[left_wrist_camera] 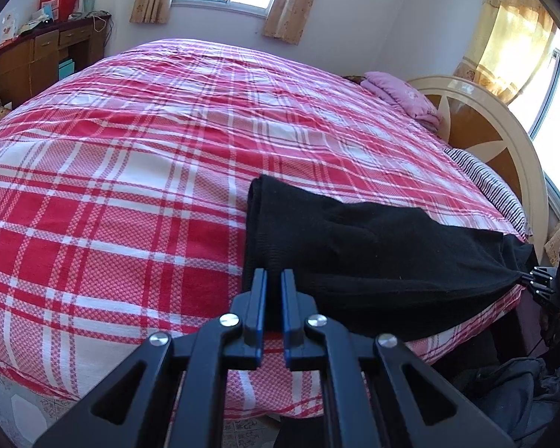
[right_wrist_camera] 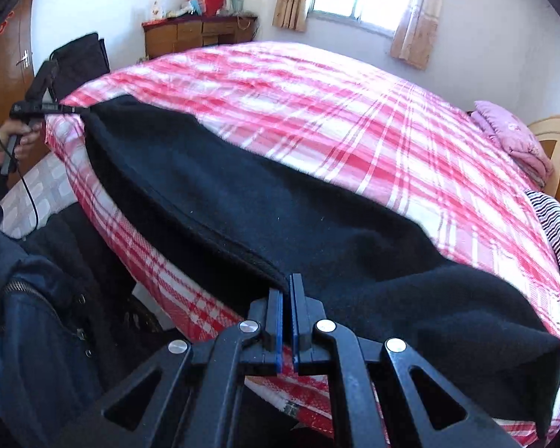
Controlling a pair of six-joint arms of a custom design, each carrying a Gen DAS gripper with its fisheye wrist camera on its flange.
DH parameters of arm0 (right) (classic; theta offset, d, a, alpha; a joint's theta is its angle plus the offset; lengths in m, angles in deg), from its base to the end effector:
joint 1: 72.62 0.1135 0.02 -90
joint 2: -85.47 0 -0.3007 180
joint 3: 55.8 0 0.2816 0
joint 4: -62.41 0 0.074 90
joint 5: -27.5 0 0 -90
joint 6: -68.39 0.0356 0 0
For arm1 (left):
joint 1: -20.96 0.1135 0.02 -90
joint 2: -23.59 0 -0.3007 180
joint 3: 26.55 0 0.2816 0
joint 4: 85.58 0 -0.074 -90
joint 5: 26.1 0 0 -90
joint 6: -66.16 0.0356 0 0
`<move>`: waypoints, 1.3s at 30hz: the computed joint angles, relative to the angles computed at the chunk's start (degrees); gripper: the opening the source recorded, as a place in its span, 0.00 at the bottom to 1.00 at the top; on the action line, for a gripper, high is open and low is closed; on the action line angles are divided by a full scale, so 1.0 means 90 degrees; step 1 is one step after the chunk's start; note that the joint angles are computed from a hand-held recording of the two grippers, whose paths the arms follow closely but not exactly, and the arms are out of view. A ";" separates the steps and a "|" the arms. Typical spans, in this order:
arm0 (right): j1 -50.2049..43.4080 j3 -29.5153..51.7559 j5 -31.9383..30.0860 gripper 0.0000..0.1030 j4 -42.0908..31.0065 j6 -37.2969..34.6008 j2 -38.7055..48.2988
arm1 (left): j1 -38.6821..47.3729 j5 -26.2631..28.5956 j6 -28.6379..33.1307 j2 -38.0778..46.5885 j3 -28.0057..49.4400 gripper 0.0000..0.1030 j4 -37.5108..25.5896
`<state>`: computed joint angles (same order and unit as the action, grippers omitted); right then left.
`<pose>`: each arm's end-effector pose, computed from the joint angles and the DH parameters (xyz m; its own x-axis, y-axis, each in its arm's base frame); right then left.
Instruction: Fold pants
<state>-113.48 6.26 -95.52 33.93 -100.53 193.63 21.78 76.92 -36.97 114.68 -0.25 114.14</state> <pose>0.2673 -0.2055 0.0962 -0.5709 -0.5942 -0.5666 -0.6311 0.7590 -0.1600 0.2225 -0.0048 0.0824 -0.7224 -0.2317 -0.6515 -0.0195 0.9486 -0.3158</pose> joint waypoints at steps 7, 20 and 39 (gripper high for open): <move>-0.0079 0.0188 0.0021 0.03 -0.0119 -0.0094 0.0326 | 0.0114 0.0215 0.0011 0.0268 -0.0019 0.07 0.0149; -0.0255 -0.0015 0.0003 0.46 -0.0545 -0.0737 0.0094 | -0.0055 -0.0963 0.0109 -0.0734 -0.0233 0.27 -0.0614; 0.2086 -0.0969 0.0069 0.46 0.0793 0.1150 0.0345 | -0.2647 -0.1984 -0.0419 0.1306 0.1273 0.43 -0.0730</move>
<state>-94.71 -2.46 -94.90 41.07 -90.18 196.73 -2.05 59.06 -40.74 126.44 11.20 107.57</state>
